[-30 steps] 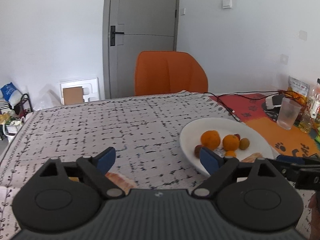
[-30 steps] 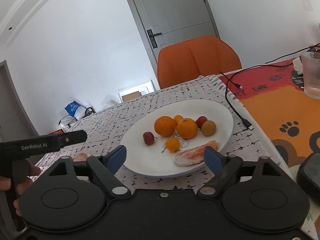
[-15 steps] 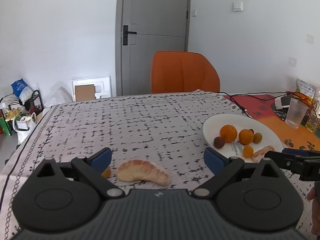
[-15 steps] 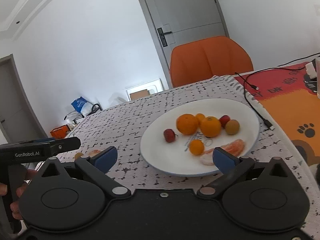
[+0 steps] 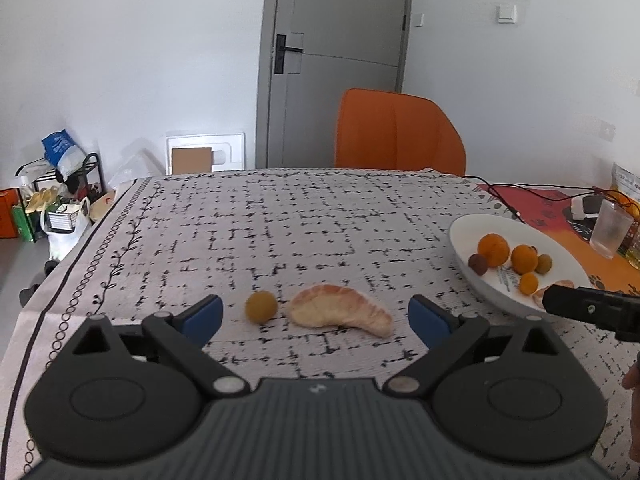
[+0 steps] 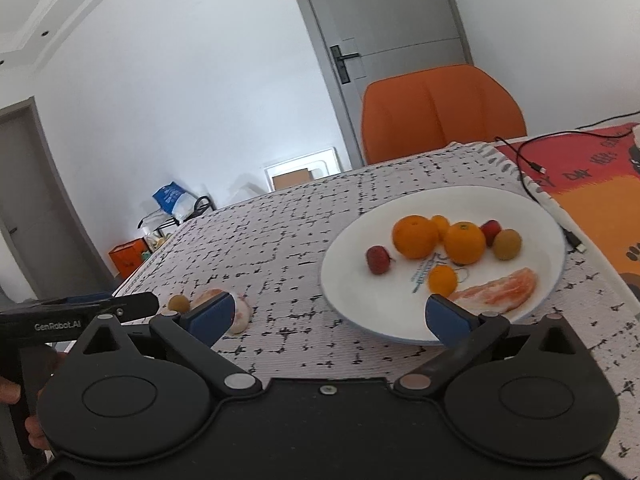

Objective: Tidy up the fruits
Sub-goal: 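Withdraw both open tools toward the yellow apricot and last pomelo segment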

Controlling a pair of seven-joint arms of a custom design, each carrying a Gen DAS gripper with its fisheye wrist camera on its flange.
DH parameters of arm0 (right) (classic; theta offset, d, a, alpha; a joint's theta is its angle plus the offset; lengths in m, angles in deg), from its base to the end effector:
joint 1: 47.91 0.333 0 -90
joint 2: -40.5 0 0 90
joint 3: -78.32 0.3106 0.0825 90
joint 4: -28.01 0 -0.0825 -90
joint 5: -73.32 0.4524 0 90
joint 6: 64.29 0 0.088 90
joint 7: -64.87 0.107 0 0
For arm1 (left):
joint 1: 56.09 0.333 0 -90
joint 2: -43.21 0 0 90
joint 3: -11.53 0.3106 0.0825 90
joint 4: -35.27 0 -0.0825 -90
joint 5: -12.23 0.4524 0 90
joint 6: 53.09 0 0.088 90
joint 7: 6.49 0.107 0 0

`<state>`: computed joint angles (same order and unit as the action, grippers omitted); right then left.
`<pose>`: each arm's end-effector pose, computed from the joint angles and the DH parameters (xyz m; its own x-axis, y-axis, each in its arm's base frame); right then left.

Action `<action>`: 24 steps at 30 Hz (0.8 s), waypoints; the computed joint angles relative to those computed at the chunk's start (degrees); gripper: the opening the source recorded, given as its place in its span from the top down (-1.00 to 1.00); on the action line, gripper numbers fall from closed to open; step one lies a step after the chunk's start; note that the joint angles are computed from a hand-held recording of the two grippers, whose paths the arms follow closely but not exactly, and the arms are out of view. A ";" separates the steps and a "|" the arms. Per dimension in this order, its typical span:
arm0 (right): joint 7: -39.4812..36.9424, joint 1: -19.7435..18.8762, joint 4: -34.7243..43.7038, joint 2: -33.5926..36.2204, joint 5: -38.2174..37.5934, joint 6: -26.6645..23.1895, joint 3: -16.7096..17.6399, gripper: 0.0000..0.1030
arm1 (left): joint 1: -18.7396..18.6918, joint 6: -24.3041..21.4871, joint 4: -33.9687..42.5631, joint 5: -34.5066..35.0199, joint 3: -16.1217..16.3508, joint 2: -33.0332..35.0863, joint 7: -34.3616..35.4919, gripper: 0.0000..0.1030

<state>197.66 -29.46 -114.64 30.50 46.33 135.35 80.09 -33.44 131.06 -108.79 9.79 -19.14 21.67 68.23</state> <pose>0.4881 0.2376 0.4367 0.3334 -0.8854 -0.3240 -0.5166 0.1159 -0.8484 0.5265 -0.0811 0.4775 0.0522 -0.9958 0.0759 -0.5051 -0.0918 -0.8582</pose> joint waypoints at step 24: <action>15.48 0.75 10.03 7.31 -23.25 0.35 -0.34 -0.88 | -3.09 1.97 -0.99 -5.34 6.04 2.80 4.87 -0.54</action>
